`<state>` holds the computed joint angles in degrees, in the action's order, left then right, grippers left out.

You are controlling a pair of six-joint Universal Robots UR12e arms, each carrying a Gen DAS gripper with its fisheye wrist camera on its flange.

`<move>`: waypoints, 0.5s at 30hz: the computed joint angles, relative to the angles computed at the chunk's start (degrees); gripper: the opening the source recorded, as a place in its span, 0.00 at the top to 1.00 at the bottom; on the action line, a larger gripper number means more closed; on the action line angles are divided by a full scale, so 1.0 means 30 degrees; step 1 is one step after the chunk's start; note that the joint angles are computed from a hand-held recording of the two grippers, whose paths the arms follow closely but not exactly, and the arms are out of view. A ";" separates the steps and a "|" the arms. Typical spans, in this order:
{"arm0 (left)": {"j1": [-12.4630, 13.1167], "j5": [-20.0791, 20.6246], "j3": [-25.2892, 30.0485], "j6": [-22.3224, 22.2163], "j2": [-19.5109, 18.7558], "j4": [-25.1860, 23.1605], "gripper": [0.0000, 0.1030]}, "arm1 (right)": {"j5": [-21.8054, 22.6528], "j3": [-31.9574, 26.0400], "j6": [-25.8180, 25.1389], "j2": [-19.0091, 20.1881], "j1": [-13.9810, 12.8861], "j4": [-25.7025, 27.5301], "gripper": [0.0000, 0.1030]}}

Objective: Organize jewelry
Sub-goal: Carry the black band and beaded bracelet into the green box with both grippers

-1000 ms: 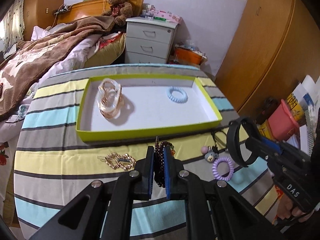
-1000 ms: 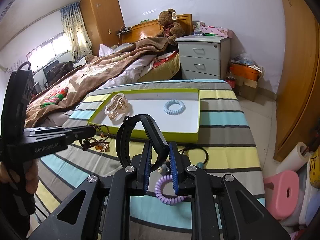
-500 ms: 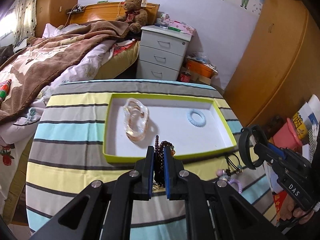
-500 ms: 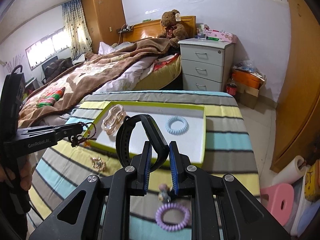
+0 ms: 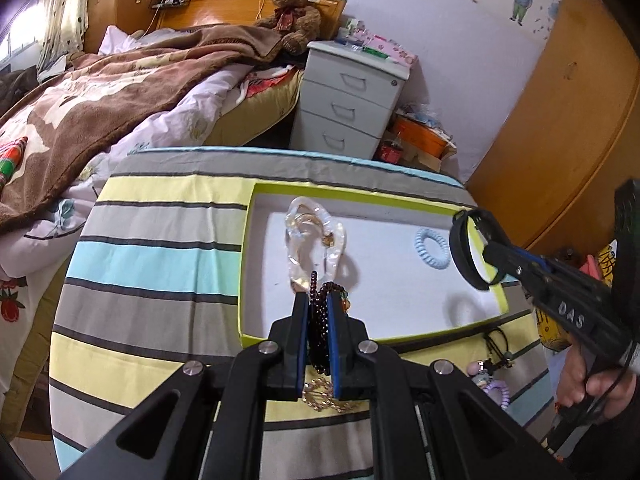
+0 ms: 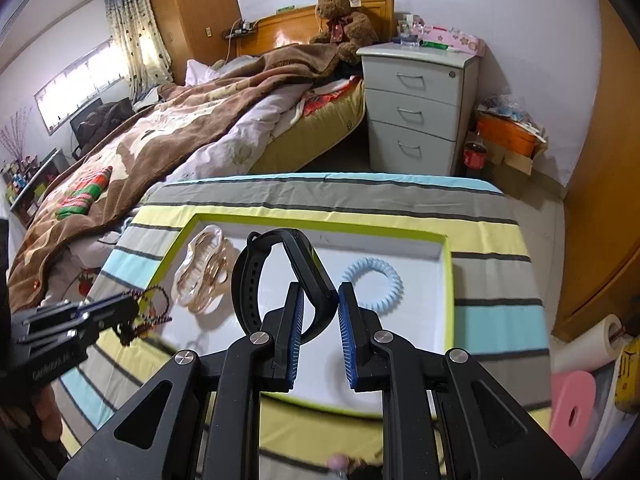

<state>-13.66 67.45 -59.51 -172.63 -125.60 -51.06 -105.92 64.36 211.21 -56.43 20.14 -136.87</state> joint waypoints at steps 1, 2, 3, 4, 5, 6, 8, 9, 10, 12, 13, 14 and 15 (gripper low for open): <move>-0.0005 0.0043 0.0088 -0.0050 -0.0084 -0.0064 0.91 | 0.0096 -0.0245 0.0071 0.0153 -0.0050 0.0281 0.82; -0.0012 0.0065 0.0151 -0.0100 -0.0147 -0.0137 0.91 | 0.0216 -0.0400 0.0100 0.0265 -0.0086 0.0460 0.82; -0.0023 0.0072 0.0230 -0.0088 -0.0221 -0.0205 0.91 | 0.0400 -0.0641 0.0055 0.0431 -0.0136 0.0708 0.82; -0.0044 0.0131 0.0377 -0.0087 -0.0336 -0.0327 0.91 | 0.0467 -0.0899 0.0023 0.0601 -0.0152 0.1030 0.82; -0.0056 0.0159 0.0475 -0.0079 -0.0415 -0.0413 0.91 | 0.0483 -0.1084 -0.0023 0.0722 -0.0175 0.1268 0.82; -0.0067 0.0183 0.0557 -0.0060 -0.0488 -0.0472 0.91 | 0.0508 -0.1366 -0.0087 0.0909 -0.0200 0.1619 0.82; -0.0092 0.0285 0.0747 -0.0103 -0.0645 -0.0579 0.91 | 0.0708 -0.1735 -0.0088 0.1151 -0.0289 0.2116 0.82; -0.0103 0.0329 0.0799 -0.0102 -0.0700 -0.0594 0.91 | 0.0739 -0.1894 -0.0103 0.1255 -0.0316 0.2326 0.82; -0.0124 0.0421 0.0895 -0.0133 -0.0789 -0.0657 0.91 | 0.0809 -0.2080 -0.0121 0.1383 -0.0363 0.2568 0.82; -0.0137 0.0518 0.1023 -0.0018 -0.0912 -0.0831 0.91 | 0.0907 -0.2352 -0.0089 0.1569 -0.0416 0.2974 0.82; -0.0136 0.0572 0.1064 0.0005 -0.0966 -0.0909 0.91 | 0.1038 -0.2450 -0.0028 0.1656 -0.0459 0.3114 0.82; -0.0132 0.0595 0.1115 -0.0014 -0.1007 -0.0935 0.90 | 0.1208 -0.2500 0.0061 0.1702 -0.0492 0.3201 0.82; -0.0128 0.0577 0.1191 -0.0044 -0.1065 -0.0953 0.91 | 0.1400 -0.2536 0.0183 0.1751 -0.0536 0.3285 0.82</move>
<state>-14.04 69.18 -55.93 -172.76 -128.79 -53.92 -101.72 56.75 211.76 -51.18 18.53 -127.02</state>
